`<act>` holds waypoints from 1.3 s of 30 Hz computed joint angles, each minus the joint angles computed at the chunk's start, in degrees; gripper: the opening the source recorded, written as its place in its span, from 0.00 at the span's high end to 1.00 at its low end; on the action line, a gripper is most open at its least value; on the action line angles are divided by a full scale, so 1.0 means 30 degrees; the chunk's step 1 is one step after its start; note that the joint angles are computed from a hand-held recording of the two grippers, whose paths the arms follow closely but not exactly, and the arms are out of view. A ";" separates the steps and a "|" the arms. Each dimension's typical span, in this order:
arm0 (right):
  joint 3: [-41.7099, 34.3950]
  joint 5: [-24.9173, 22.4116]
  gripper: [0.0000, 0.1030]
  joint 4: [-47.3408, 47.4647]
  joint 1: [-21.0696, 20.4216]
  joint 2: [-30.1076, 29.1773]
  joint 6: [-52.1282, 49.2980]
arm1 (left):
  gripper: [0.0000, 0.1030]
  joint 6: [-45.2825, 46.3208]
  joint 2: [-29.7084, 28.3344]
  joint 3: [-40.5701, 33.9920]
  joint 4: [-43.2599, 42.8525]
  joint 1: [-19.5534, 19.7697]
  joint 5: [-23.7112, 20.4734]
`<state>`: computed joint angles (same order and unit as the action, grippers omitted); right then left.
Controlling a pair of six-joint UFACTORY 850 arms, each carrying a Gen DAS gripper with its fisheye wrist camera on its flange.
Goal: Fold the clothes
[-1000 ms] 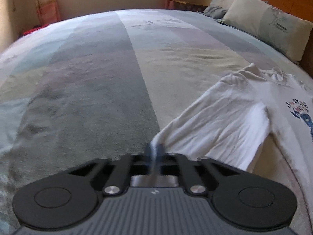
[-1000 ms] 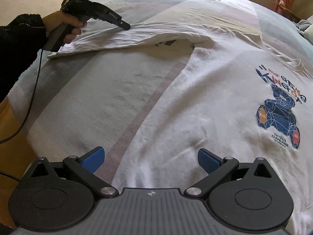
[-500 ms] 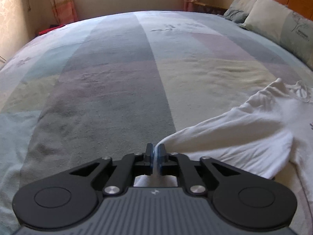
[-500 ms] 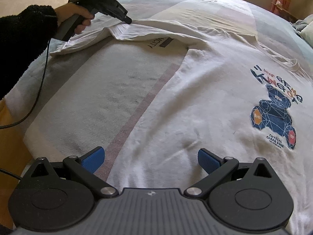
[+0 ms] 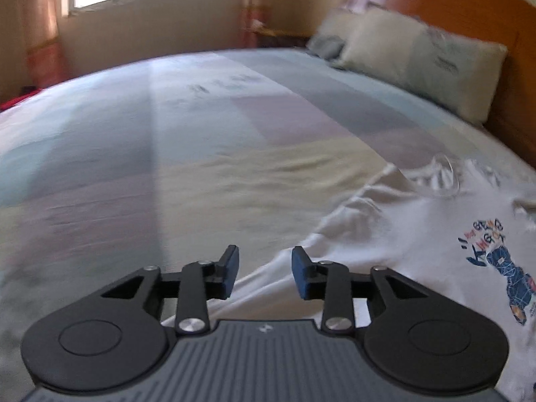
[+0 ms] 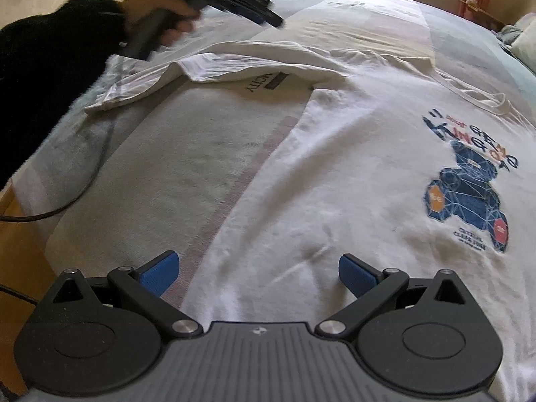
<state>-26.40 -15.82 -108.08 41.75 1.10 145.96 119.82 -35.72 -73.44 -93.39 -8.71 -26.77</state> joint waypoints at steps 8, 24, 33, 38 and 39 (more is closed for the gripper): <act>0.0790 -0.0024 0.00 -0.4201 -0.0914 0.0344 0.4808 | 1.00 -0.2978 -0.1093 -0.0845 0.4487 -0.1062 0.1711; 0.1221 -0.0408 0.00 -0.5388 -0.0864 0.0708 0.6461 | 0.84 -0.2349 0.1559 0.1007 0.1333 0.0984 0.2105; 0.0966 -0.0919 0.00 -0.3322 0.0475 0.1229 0.4353 | 0.63 0.0207 0.3714 0.4680 -0.1805 0.6184 0.2716; 0.0499 -0.1144 0.00 -0.0998 0.0978 0.1086 0.1960 | 0.62 -0.1086 0.3110 0.5793 -0.2587 0.8645 0.0513; 0.0393 -0.1191 0.00 -0.0582 0.1054 0.1009 0.1541 | 0.60 -0.1427 0.2895 0.5885 -0.2835 0.9005 -0.0470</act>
